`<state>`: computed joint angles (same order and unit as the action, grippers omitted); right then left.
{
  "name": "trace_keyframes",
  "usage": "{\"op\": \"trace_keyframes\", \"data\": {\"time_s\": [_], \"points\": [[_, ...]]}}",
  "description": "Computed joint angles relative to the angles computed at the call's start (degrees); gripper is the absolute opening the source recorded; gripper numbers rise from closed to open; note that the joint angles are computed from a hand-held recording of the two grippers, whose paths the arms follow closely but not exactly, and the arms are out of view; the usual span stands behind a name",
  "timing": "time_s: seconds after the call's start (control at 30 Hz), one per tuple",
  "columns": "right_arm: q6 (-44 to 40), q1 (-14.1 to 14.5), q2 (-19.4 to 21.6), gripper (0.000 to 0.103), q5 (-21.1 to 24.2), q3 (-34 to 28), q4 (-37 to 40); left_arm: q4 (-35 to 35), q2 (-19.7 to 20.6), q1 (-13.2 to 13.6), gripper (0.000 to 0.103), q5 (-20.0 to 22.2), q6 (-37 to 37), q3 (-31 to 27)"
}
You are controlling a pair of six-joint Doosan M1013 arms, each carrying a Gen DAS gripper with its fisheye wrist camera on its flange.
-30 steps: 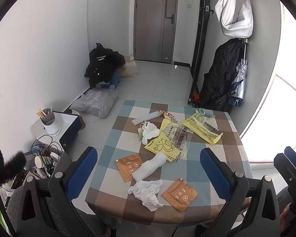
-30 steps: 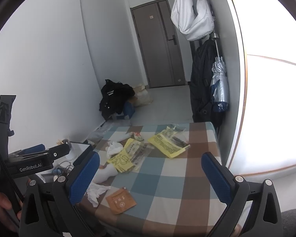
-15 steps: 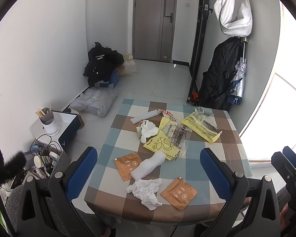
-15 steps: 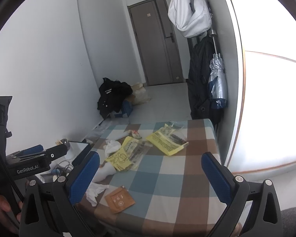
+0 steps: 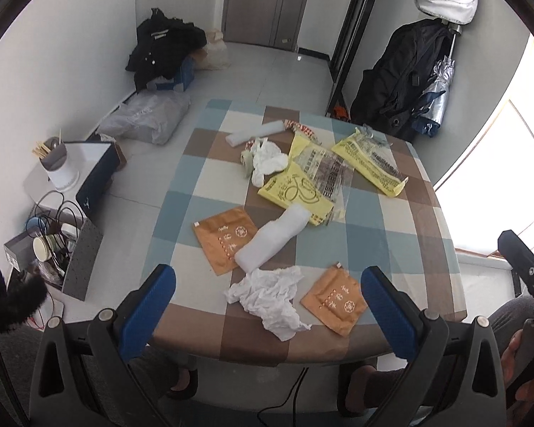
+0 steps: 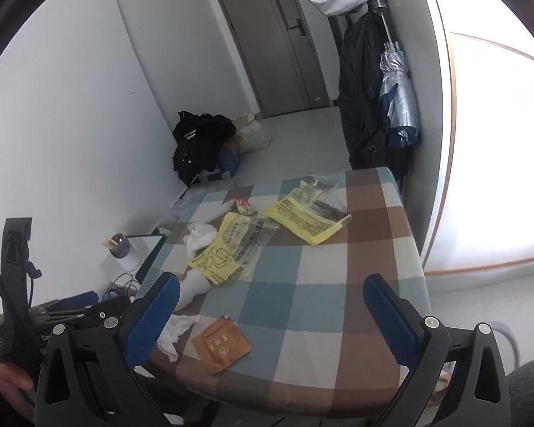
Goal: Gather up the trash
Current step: 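Grasp the crumpled white tissue with the left tool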
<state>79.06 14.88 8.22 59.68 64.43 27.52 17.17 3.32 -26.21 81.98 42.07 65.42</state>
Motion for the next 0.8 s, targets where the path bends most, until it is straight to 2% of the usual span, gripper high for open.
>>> {"op": "trace_keyframes", "data": {"time_s": [0.2,0.27,0.33,0.7,0.8], "points": [[3.0,0.7,1.7,0.103,1.0,-1.9,-4.0,-8.0,-0.1,2.8,0.100,2.5,2.2,2.0],[3.5,0.8,2.2,0.103,1.2,-2.3,-4.4,-9.7,0.2,3.4,0.094,4.2,2.6,2.4],[3.2,0.8,2.9,0.103,2.4,-3.1,-4.0,-11.3,0.3,3.8,0.092,5.0,3.2,2.7],[1.0,1.1,4.1,0.103,4.5,-4.1,-1.9,-9.2,2.2,3.2,0.091,6.5,5.7,1.9],[1.0,0.8,4.2,0.103,4.9,-4.3,-1.4,-8.2,2.5,3.1,0.085,6.6,6.0,1.7]]}}
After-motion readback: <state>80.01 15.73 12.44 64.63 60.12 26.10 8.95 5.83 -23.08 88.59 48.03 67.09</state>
